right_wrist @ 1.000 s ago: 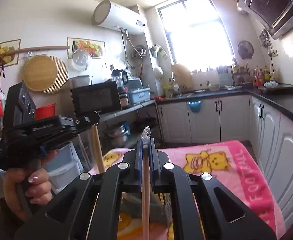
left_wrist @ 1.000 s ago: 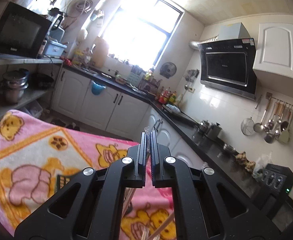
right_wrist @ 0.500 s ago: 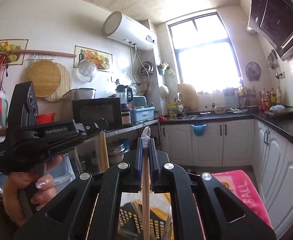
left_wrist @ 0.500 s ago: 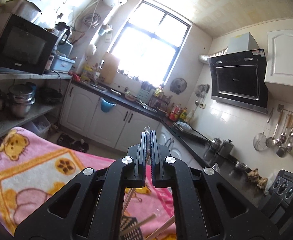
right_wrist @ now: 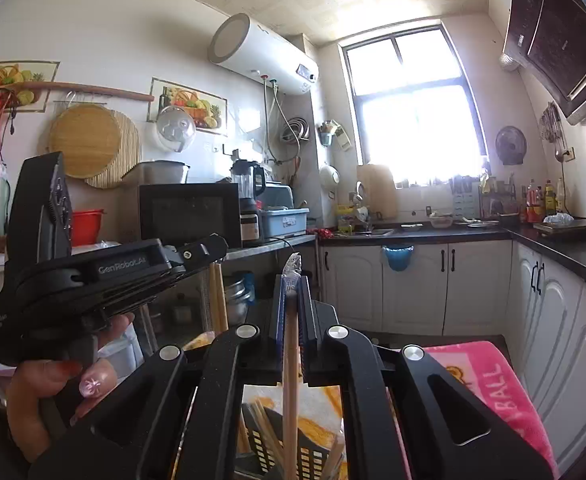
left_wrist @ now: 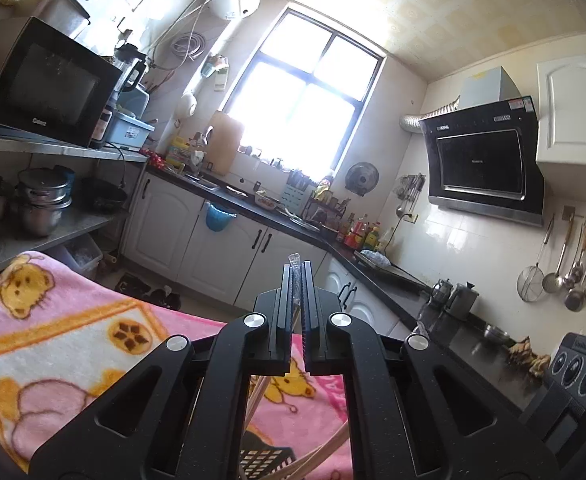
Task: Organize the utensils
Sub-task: 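Lift both held chopsticks upright and carry them above the caddy, then open the left tool over the caddy while the right tool releases its chopstick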
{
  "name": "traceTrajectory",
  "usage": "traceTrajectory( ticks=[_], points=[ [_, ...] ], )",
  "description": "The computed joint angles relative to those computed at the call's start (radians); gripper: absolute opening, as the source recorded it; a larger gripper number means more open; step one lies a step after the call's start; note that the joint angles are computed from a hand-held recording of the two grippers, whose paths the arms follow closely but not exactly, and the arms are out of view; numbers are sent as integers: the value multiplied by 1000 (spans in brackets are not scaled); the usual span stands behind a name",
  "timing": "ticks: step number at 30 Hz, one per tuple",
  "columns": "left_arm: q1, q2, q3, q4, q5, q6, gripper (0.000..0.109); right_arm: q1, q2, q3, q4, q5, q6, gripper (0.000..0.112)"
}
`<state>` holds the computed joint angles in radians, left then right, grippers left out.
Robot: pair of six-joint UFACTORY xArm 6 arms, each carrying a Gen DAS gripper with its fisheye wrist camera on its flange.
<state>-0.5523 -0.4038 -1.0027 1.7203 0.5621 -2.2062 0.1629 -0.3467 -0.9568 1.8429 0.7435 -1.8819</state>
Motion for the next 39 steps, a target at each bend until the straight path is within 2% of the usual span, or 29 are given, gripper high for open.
traceTrajectory(
  ticks=[9,17,27,31,39],
  points=[
    [8,22,41,42,-26,-64,2,21,10,35,47,-18,-90,6],
    [18,30,72,16,-65,-53,2,38,30,46,42,-53,-89,6],
    [36,27,100,87,-111,-131,2,39,26,73,37,-77,-71,7],
    [35,15,113,95,-119,-137,2,28,11,92,32,-80,-49,22],
    [18,-24,153,-20,-106,-51,14,5,-27,127,-12,-82,5,25]
  ],
)
